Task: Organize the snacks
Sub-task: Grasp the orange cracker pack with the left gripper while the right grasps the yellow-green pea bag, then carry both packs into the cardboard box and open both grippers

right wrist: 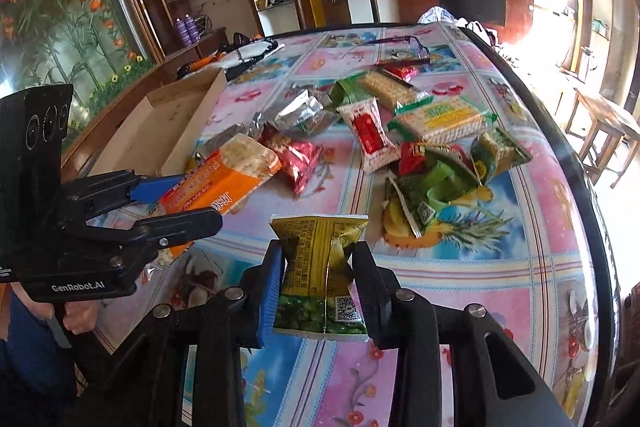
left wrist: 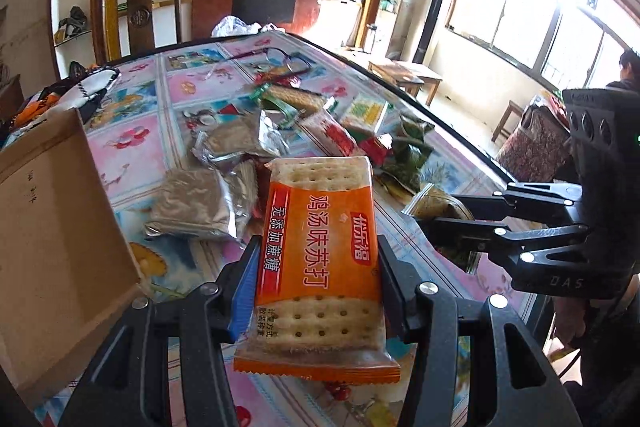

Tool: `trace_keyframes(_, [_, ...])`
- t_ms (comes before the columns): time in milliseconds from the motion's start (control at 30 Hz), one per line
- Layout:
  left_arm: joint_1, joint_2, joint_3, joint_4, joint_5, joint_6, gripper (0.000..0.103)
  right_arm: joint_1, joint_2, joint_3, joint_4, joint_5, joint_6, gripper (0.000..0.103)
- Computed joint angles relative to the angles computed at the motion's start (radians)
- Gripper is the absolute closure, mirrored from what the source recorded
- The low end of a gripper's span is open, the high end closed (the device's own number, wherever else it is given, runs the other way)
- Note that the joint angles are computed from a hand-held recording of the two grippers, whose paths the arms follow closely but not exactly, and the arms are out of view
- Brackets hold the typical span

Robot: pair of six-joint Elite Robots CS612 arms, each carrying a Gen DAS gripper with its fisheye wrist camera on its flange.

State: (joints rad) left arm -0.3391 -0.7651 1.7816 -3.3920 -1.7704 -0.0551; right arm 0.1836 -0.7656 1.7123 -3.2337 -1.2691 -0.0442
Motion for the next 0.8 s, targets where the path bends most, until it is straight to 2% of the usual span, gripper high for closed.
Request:
trace_keyframes(233, [0.042,0.004,-0.009,-0.063,0.009,-0.058,0.051,0.018,0.013,-0.045,-0.005,0.008,0.014,0.066])
trace_keyframes(533, [0.110,0.016,-0.038,-0.105,0.025,-0.169,0.051,0.062,0.052,-0.161,0.032,0.016,0.030,0.066])
trace_keyframes(800, [0.166,0.024,-0.040,-0.134,0.108,-0.305,0.051,0.120,0.112,-0.314,0.103,0.032,0.009,0.065])
